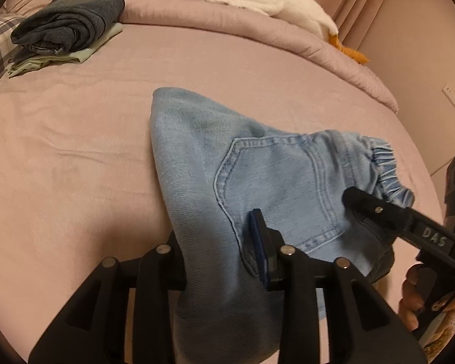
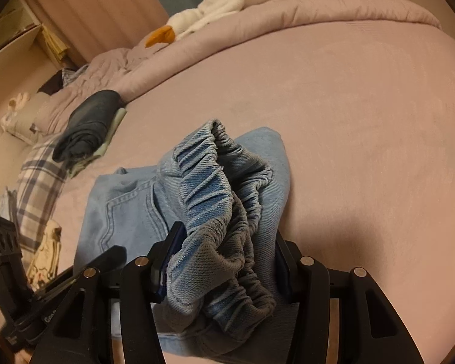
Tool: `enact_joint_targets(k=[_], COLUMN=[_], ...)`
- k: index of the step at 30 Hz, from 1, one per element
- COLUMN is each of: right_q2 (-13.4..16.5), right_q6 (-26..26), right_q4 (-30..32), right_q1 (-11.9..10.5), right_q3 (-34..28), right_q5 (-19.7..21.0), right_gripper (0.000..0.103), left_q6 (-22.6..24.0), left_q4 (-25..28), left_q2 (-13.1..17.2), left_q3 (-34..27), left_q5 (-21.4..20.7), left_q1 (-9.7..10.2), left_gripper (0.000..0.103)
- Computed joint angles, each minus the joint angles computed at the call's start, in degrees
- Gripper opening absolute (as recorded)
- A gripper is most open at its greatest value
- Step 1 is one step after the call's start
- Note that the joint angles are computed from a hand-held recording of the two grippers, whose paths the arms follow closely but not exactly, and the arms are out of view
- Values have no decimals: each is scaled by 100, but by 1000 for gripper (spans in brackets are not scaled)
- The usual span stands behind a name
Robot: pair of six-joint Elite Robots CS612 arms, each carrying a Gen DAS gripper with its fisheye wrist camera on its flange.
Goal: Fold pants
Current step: 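Open both grippers and release the folded jeans on the bed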
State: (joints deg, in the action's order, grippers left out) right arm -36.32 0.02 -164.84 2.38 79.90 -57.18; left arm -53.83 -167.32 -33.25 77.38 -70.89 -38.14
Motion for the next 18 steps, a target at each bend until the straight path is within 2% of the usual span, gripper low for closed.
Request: enact_joint_targets(k=[5, 7, 11, 14, 16, 18], right_q2=[-14, -38, -123, -204, -273, -324], right_q6=[-30, -21, 37, 164, 289, 448], right_q4=[135, 141, -20, -389, -733, -1086], right_q1=[-19, -24, -48, -75, -149, -219], right_q3=[14, 43, 183, 332, 477, 603], right_q5=[-33, -65, -174, -292, -118, 83], right_gripper=[57, 58, 60, 60, 61, 72], left_q6=[-167, -216, -286, -266, -203, -97], left_q4=[-100, -186, -187, -335, -595, -788], left_q2=[-15, -43, -160, -312, -419, -538], left_q3=[90, 161, 306, 492, 640, 781], left_q5=[30, -41, -72, 160, 364, 622], left_q1=[-22, -20, -50, -134, -204, -290], left_gripper=[40, 45, 49, 65, 80, 87])
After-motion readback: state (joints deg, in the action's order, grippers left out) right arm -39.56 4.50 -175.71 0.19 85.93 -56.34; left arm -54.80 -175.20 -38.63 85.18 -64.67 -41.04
